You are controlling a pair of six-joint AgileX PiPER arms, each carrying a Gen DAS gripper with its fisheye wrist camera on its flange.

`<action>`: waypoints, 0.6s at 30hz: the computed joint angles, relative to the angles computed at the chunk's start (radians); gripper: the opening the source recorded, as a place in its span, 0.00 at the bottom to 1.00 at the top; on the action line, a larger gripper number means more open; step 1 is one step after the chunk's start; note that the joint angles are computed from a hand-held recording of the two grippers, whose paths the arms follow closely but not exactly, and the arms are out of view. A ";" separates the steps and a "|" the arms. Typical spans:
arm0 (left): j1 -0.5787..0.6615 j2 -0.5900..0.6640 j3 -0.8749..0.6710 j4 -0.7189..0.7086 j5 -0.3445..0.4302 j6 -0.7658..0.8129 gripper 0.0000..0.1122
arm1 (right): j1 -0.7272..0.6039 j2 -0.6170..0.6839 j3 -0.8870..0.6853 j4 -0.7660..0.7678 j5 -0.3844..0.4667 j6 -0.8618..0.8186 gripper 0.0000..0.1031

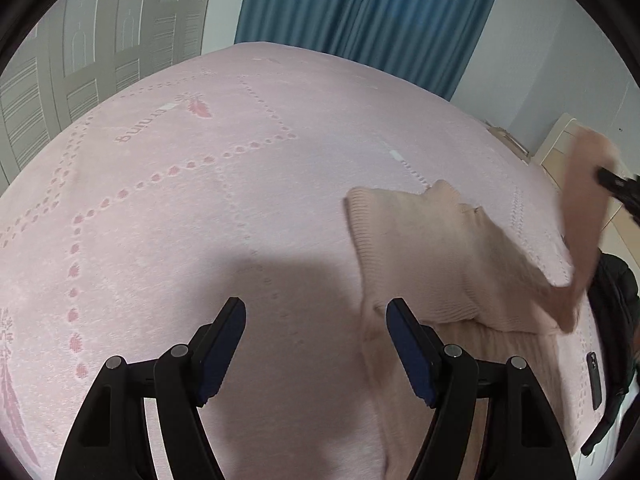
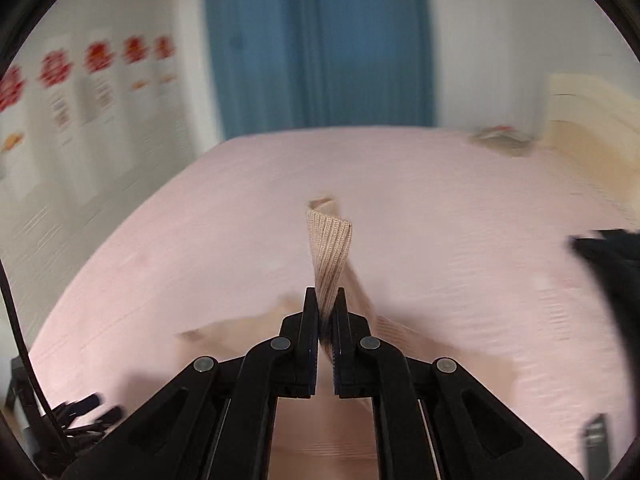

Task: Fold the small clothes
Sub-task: 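Fold the held sleeve across the body and open the right tool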

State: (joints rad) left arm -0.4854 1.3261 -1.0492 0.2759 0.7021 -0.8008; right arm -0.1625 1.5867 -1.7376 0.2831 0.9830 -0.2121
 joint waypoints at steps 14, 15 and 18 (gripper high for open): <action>0.000 0.097 0.023 -0.285 -0.204 0.285 0.63 | -0.089 -0.104 0.502 0.062 -0.128 -0.234 0.45; -0.012 0.118 0.005 -0.291 -0.214 0.287 0.63 | -0.151 -0.123 0.533 0.056 -0.131 -0.263 0.45; -0.029 0.199 -0.071 -0.311 -0.221 0.289 0.61 | -0.327 -0.116 0.564 0.059 -0.129 -0.333 0.46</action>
